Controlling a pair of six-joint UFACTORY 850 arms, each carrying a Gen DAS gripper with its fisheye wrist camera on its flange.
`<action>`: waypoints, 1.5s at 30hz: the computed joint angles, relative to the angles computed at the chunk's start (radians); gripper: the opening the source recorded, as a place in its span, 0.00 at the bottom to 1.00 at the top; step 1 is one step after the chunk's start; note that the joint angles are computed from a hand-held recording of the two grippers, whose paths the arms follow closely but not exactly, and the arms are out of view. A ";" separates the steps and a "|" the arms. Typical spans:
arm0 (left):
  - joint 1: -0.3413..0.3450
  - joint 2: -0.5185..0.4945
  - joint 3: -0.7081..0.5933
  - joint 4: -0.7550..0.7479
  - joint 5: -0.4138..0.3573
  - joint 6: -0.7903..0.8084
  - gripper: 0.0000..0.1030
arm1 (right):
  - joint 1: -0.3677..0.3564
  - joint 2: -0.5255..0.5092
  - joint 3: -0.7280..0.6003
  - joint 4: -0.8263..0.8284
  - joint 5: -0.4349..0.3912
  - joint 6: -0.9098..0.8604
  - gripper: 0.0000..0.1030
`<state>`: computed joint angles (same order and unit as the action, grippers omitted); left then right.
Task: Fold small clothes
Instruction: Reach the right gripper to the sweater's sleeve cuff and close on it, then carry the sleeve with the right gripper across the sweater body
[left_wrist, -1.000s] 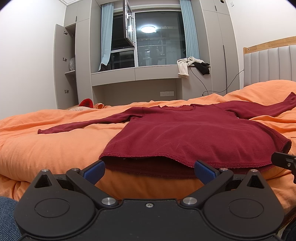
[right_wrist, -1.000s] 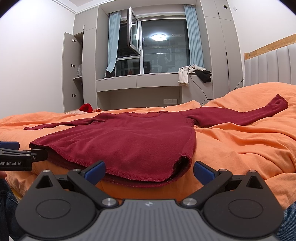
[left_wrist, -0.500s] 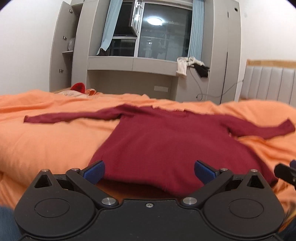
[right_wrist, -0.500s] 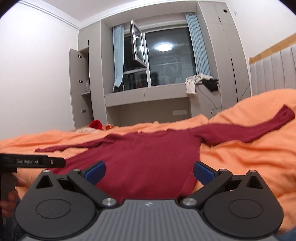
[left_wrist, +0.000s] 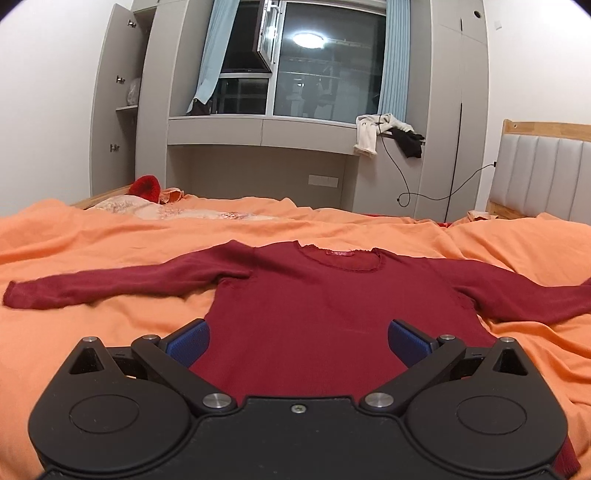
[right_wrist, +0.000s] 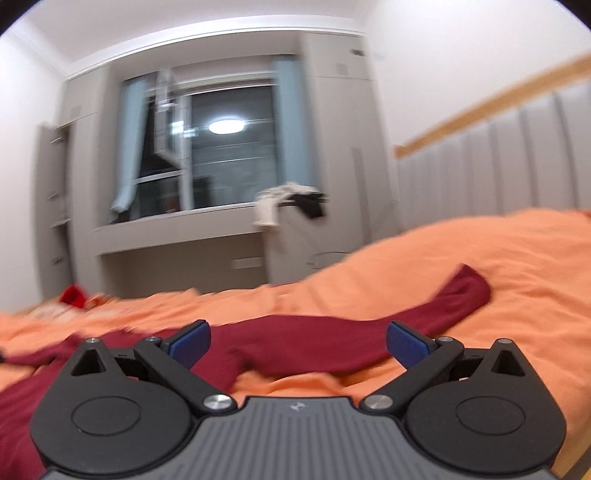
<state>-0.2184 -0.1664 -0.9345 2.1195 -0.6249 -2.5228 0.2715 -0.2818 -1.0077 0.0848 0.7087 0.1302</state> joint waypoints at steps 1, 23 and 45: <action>0.005 -0.021 -0.027 -0.005 0.006 0.020 1.00 | -0.016 -0.025 -0.033 0.008 -0.016 0.024 1.00; 0.085 -0.240 -0.198 0.032 0.114 0.050 1.00 | -0.169 -0.440 -0.579 0.476 -0.279 0.027 1.00; 0.071 -0.241 -0.199 -0.128 0.129 0.181 1.00 | -0.143 -0.497 -0.649 0.474 -0.162 -0.004 0.05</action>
